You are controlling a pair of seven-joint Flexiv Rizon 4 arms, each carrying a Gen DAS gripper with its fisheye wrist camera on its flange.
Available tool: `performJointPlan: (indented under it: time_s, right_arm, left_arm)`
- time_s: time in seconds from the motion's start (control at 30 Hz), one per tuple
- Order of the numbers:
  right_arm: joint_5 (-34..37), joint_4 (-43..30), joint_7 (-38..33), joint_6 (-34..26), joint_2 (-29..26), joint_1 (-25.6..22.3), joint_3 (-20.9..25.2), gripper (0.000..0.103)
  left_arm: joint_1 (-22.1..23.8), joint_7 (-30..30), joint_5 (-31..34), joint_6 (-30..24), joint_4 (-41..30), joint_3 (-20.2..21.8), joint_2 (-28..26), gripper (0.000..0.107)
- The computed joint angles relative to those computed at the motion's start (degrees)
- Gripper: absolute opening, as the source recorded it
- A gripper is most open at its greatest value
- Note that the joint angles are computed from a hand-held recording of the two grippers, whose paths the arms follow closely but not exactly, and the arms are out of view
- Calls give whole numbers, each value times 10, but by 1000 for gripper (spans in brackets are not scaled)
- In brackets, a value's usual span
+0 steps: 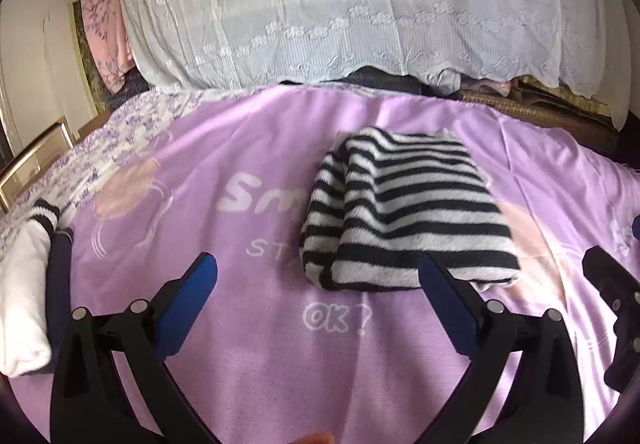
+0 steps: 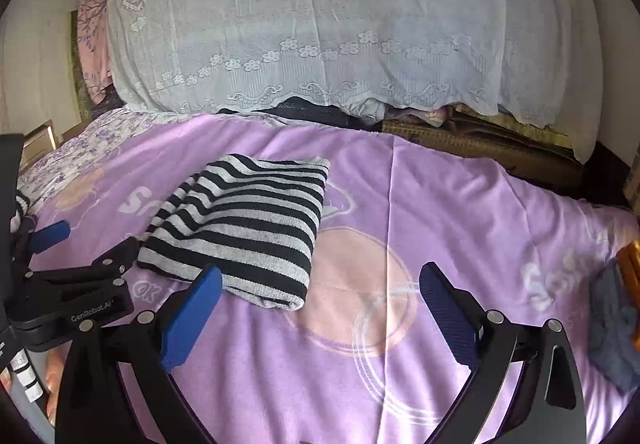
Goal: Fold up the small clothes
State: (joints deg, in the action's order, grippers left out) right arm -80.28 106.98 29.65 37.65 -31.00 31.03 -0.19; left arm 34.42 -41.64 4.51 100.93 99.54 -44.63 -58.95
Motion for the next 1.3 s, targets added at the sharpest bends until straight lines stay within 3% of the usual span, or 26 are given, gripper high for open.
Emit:
performJointPlan:
  time_s: [0.13, 0.33, 0.47, 0.53, 0.63, 0.67, 0.8, 0.97, 1.03, 1.3]
  right_arm:
    - [-7, 9, 9, 28, 0, -15, 0, 99]
    - [-28, -7, 29, 102, -26, -41, -14, 99]
    - [14, -45, 4, 127, -73, -51, -27, 99]
    - [34, -54, -2, 160, -95, -58, -34, 99]
    - [57, -57, -7, 233, -119, -72, -44, 99]
    - [62, -56, -8, 238, -118, -68, -50, 99]
    - [27, -39, 26, 219, -96, -29, -84, 99]
    - [-85, -15, 109, 186, -49, -26, -82, 99]
    - [-103, -15, 123, 180, -44, -37, -71, 99]
    - [-91, -58, 100, 195, -62, -78, -50, 99]
  left_arm:
    - [-3, 7, -4, -15, -3, 0, 2, 98]
    - [-60, 17, -43, -42, -43, 58, -6, 98]
    - [-158, 0, -110, -92, -122, 174, -14, 98]
    - [-183, -3, -139, -128, -146, 205, -17, 98]
    - [-249, -22, -141, -107, -173, 288, -28, 99]
    - [-256, -13, -147, -87, -168, 295, -29, 99]
    - [-238, -4, -133, -58, -145, 273, -23, 98]
    - [-142, 14, -112, -39, -96, 153, -17, 98]
    - [-122, 14, -105, -35, -89, 126, -19, 98]
    - [-110, 12, -93, -41, -87, 105, -3, 98]
